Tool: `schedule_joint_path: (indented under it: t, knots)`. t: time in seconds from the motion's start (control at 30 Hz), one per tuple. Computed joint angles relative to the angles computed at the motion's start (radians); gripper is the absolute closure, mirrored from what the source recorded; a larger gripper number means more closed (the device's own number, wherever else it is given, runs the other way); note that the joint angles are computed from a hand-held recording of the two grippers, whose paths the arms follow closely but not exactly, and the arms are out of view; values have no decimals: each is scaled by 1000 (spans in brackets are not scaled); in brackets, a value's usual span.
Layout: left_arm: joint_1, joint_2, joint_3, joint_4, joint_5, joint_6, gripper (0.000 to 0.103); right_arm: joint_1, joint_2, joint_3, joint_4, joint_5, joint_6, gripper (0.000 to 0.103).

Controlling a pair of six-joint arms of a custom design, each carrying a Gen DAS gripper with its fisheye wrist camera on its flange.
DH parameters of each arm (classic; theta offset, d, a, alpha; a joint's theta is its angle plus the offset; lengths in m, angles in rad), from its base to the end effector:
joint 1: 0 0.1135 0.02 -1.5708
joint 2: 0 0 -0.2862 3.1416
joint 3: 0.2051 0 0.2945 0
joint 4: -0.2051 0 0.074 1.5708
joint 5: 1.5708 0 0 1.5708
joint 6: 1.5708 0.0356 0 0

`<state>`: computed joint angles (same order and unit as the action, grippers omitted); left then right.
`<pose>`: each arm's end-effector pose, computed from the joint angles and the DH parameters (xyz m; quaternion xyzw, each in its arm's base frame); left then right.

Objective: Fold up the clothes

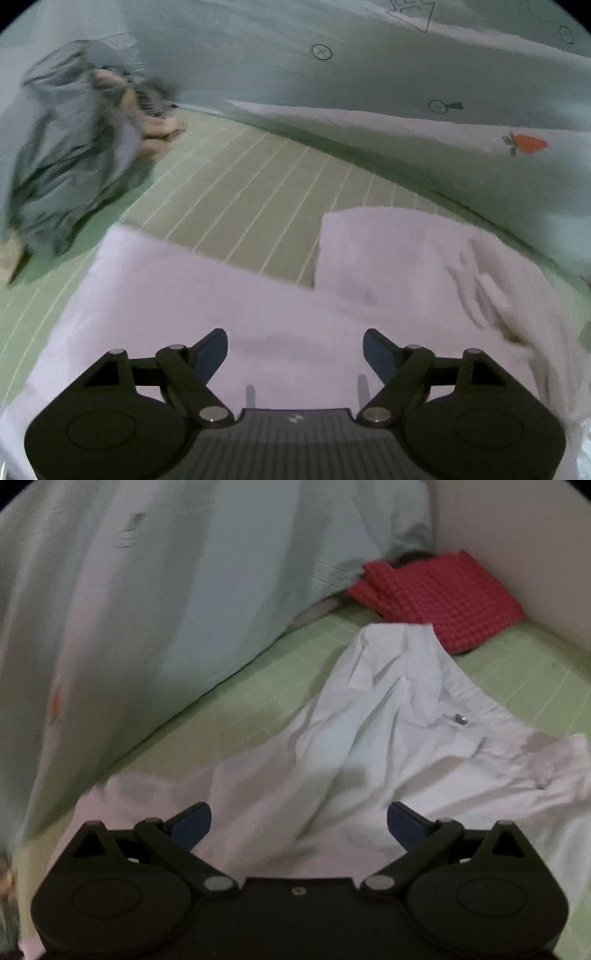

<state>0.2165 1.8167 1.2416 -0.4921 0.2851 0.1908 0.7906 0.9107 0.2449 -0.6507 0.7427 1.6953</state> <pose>0.4089 0.0797 0.1899 0.0231 0.9590 -0.0849 0.2694 0.1110 0.0780 0.1117 0.4454 0.8112 -0.0040 0.3788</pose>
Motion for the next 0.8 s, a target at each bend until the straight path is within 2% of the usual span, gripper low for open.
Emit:
schedule_joint_path:
  t: [0.1,0.17,0.37,0.47,0.53,0.6,0.67,0.77,0.8]
  knots:
    - [-38,124,130,-24,-19,-22,22,-216,88,-18,256,-76,-232,0]
    - [-64,206,225,-53,-34,-33,22,-295,142,-12,341,-110,-302,0]
    - [-123,393,435,-84,-47,-11,22,-425,325,25,468,-222,-428,0]
    - [-140,469,526,-134,-41,-25,25,-463,382,40,498,-259,-425,0]
    - [-150,496,556,-148,-28,-28,32,-482,407,51,500,-278,-423,0]
    - [-156,514,578,-160,-5,-24,54,-487,436,71,489,-280,-426,1]
    - [-163,516,581,-160,0,-28,67,-493,448,82,486,-286,-431,2]
    - [-176,504,567,-151,0,-29,84,-515,444,91,475,-304,-433,10]
    - [-180,488,547,-131,-4,-28,85,-526,441,92,473,-313,-436,19]
